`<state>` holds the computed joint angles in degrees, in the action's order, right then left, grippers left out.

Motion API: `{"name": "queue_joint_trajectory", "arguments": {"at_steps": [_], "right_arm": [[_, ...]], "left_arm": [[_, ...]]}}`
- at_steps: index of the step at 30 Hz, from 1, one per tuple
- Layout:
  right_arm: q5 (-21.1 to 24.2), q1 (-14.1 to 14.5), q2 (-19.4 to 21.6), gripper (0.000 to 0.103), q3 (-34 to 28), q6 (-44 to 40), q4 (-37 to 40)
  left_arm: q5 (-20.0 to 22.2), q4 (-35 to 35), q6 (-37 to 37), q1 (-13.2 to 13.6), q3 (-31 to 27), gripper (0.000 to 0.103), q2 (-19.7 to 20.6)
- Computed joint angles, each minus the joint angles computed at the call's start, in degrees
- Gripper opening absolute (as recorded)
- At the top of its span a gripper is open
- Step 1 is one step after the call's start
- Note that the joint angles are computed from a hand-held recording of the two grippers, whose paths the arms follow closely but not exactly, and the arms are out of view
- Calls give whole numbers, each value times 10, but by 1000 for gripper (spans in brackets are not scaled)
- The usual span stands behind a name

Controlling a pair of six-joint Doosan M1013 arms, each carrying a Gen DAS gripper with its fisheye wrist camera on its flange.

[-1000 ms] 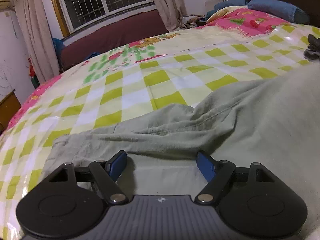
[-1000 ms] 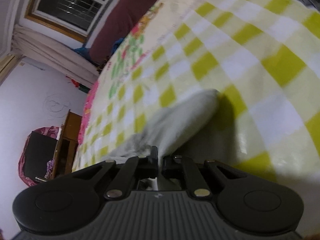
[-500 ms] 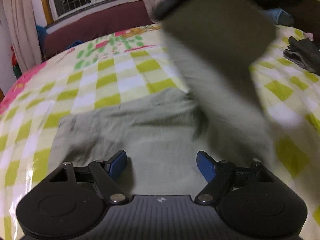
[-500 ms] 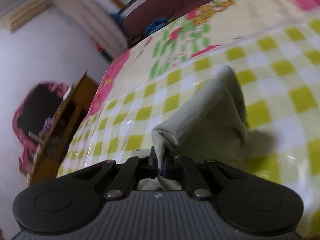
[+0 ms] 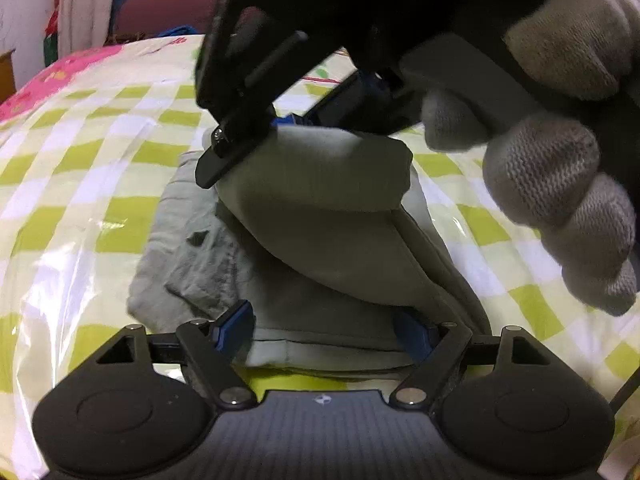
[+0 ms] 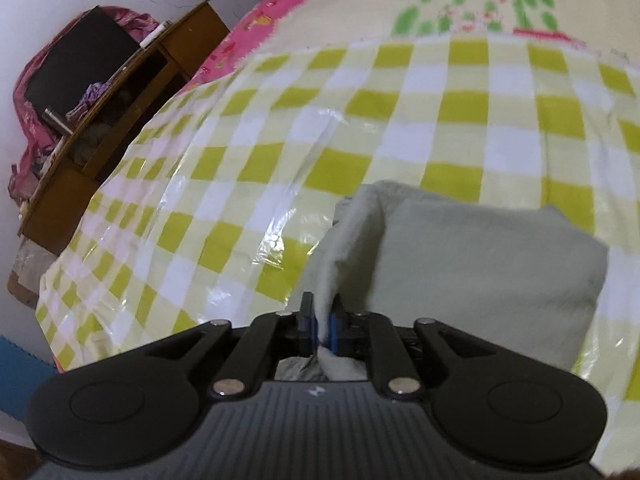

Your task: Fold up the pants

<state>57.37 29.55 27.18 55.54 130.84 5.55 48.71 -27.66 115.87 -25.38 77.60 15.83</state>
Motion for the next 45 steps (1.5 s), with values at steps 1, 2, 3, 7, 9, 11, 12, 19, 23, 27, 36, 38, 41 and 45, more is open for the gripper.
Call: {"name": "queue_joint_trajectory", "arguments": {"at_steps": [1,2,3,7,9,11,12,19,23,27,36,38,41,45], "right_arm": [[-6,-2,-1,17,3,-3,15],[-14,-5,-3,18,5,-7,31],[-20,-7,-3,19,6,-10,46],[-65,-12,-12,24,23,-36,116],[-91,-13,-17,26,34,-41,145],[-107,-10,-23,26,41,-36,128],[-105,-6,-25,26,40,-25,91],[-27,2,-8,37,6,30,-48],[-17,4,11,45,-17,35,-57],[43,15,45,42,-64,16,-113],[47,7,46,9,-54,35,-100],[33,6,39,7,-47,33,-96],[18,6,34,6,-43,30,-93],[9,3,33,5,-42,28,-82]], "left_arm": [[0,-2,-3,3,2,90,-2],[-1,-4,-7,5,5,90,-4],[-5,-2,-14,7,8,90,-7],[-18,6,-49,17,21,90,-19],[-23,18,-76,21,29,90,-26],[-26,13,-93,29,34,90,-30],[-24,10,-100,34,35,90,-32],[-32,9,-117,46,38,90,-36],[-47,9,-94,46,44,90,-46],[-51,18,-94,49,44,91,-47],[-113,4,-61,50,50,91,-56],[-106,-16,-47,54,43,91,-53],[-108,-49,-13,54,42,91,-53],[-112,-55,11,46,43,100,-54]]}}
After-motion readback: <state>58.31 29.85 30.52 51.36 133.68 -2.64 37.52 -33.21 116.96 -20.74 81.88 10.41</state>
